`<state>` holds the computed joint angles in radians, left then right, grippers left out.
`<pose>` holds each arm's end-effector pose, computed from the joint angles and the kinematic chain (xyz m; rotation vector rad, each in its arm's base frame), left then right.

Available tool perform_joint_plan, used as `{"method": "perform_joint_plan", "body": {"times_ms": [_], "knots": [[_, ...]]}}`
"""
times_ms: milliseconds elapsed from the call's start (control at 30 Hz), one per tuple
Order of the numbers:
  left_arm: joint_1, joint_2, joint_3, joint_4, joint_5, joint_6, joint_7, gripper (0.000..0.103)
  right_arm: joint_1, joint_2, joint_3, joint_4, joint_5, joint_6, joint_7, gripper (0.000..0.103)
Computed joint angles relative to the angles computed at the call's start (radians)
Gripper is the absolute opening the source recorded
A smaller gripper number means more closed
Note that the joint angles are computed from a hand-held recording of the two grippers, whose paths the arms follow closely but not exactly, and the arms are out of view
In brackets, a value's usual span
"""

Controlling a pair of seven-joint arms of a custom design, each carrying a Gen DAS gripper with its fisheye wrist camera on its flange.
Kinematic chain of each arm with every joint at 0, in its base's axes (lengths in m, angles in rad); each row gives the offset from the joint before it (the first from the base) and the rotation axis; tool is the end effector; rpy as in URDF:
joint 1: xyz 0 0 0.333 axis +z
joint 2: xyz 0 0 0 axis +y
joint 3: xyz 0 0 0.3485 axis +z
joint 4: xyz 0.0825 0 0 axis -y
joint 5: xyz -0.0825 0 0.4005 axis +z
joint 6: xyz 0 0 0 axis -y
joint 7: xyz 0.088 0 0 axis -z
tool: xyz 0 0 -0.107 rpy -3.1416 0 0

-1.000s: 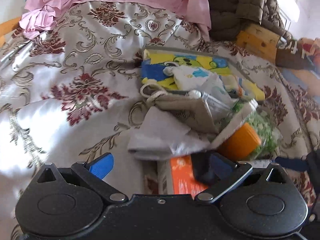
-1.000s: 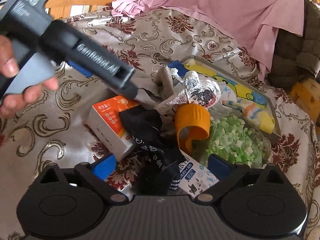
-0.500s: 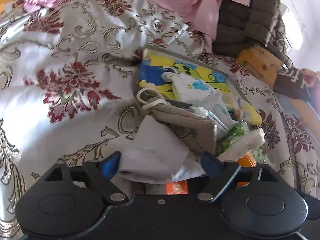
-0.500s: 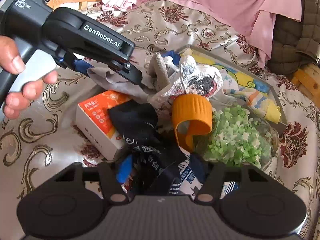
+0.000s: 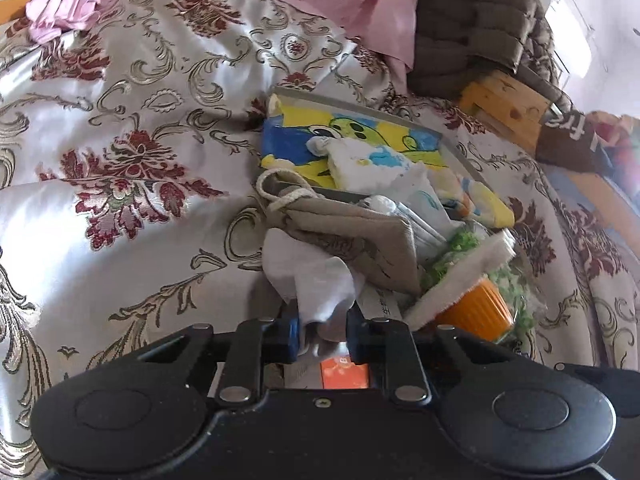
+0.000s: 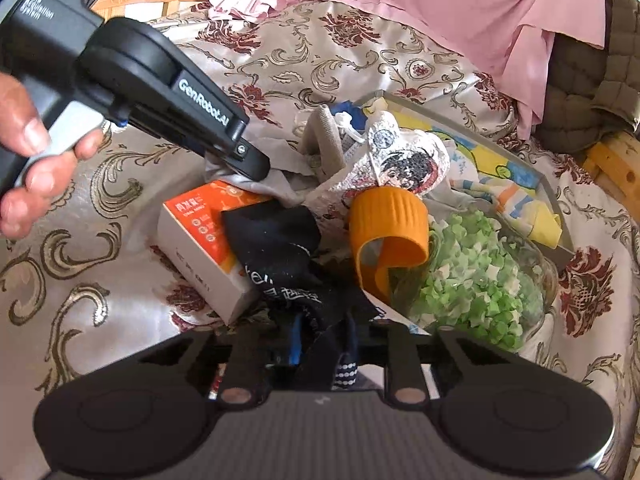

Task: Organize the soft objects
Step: 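Grasp the grey cloth with the left tool while the right tool grasps the black sock, then lift and carry the grey cloth and black sock toward the painted tray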

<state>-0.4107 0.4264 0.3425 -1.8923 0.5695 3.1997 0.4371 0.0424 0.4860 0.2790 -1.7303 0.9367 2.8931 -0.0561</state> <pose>0.6868 -0.1277 0.4008 -2.0541 1.3819 -1.0042 0.7108 0.1554 0.3852 -2.2851 0.6389 -0.6269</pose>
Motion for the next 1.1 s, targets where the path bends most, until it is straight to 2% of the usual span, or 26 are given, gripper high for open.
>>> {"method": "perform_joint_plan", "body": {"times_ms": [100,233,333,467,533,667,733,867,1100], "knots": [[-0.065,0.005,0.072,-0.004,0.018,0.006,-0.026,0.016,-0.010,-0.006,0.009,-0.002,0.020,-0.015,-0.003,0.010],[-0.129,0.005,0.142,-0.013,0.027,0.014,-0.061,0.014,-0.017,-0.012,0.018,-0.001,0.073,0.004,-0.020,0.007],[-0.248,0.007,0.267,-0.026,0.065,0.021,-0.100,0.013,-0.018,-0.014,0.019,0.003,0.109,0.024,-0.031,0.006],[-0.355,0.000,0.369,-0.046,0.108,0.038,-0.111,0.012,-0.022,-0.025,0.018,0.002,0.154,0.044,-0.026,0.006],[-0.397,-0.007,0.404,-0.059,0.118,0.043,-0.105,0.012,-0.027,-0.032,0.018,0.002,0.182,0.044,-0.021,0.006],[-0.432,-0.026,0.422,-0.082,0.115,0.055,-0.086,0.012,-0.041,-0.043,0.020,0.009,0.264,0.044,-0.047,0.006],[-0.467,-0.027,0.452,-0.093,0.101,0.068,-0.076,0.012,-0.045,-0.047,0.019,0.016,0.316,0.036,-0.074,0.006],[-0.586,-0.002,0.572,-0.117,0.054,0.108,-0.055,0.012,-0.056,-0.062,0.009,0.026,0.445,-0.016,-0.140,0.006],[-0.718,0.050,0.702,-0.149,-0.051,0.199,0.025,0.012,-0.049,-0.083,-0.055,0.041,0.566,-0.161,-0.114,0.006]]}}
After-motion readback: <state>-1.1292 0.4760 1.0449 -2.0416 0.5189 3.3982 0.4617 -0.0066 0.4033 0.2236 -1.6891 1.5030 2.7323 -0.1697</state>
